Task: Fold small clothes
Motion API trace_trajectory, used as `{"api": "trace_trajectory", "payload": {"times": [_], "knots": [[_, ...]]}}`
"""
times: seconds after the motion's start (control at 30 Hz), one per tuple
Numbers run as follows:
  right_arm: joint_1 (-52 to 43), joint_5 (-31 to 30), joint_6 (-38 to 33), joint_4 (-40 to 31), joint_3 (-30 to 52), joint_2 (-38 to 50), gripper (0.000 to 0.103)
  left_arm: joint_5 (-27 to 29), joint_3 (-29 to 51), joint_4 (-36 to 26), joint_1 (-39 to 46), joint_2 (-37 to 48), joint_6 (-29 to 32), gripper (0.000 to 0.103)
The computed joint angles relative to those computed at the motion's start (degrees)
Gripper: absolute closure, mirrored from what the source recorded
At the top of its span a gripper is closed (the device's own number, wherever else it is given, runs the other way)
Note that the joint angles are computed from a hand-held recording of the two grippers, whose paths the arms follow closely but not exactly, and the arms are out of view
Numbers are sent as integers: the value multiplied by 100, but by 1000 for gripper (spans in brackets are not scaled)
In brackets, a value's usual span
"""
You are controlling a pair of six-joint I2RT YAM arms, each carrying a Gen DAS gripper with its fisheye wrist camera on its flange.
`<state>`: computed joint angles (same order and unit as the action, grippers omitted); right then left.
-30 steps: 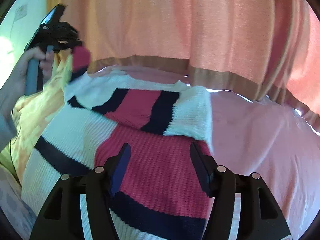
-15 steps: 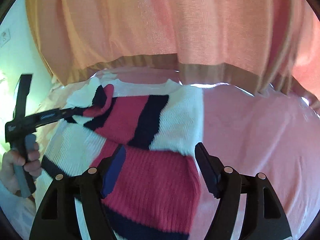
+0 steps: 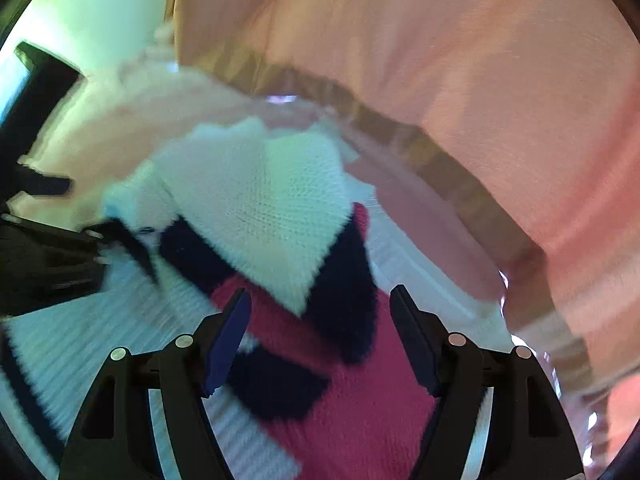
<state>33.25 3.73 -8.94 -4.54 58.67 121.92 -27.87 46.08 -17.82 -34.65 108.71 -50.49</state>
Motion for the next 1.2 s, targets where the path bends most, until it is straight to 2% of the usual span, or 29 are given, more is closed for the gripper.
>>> {"api": "trace_trajectory", "payload": {"times": [0.1,0.13,0.27,0.3,0.33,0.4,0.57,0.7,0.8,0.9,1.03,1.2], "knots": [[-88,11,186,-271,435,406,96,100,-46,153,105,7,120,34],[-332,-229,494,-133,279,223,97,131,-48,236,169,48,173,34],[-2003,-1525,1910,204,-984,-1078,97,358,-212,472,360,-39,237,33],[-2381,-1690,2012,174,-1214,-1242,91,427,-243,535,368,-67,268,32],[-2721,-1580,1911,28,-1432,-1343,74,450,-251,578,374,-56,311,32],[-2967,-1100,1582,-46,-1780,-1368,60,178,-106,357,192,47,198,32],[-3575,-1301,1387,36,-2396,-1587,58,55,17,68,33,-17,-98,32],[-3512,-1334,1189,-10,-2215,-1596,43,117,12,15,76,-152,-337,32],[-3626,-842,1404,148,-2127,-1442,43,-2,-23,-31,-10,-311,-580,33],[-4137,-815,1251,216,-2158,-1320,43,-89,66,-216,-69,-236,-774,32],[-4900,-1313,921,135,-2080,-1145,42,311,42,-170,130,-29,-850,32],[-4941,-1521,703,94,-1969,-965,42,-93,-411,-232,-376,-964,-980,33]]}}
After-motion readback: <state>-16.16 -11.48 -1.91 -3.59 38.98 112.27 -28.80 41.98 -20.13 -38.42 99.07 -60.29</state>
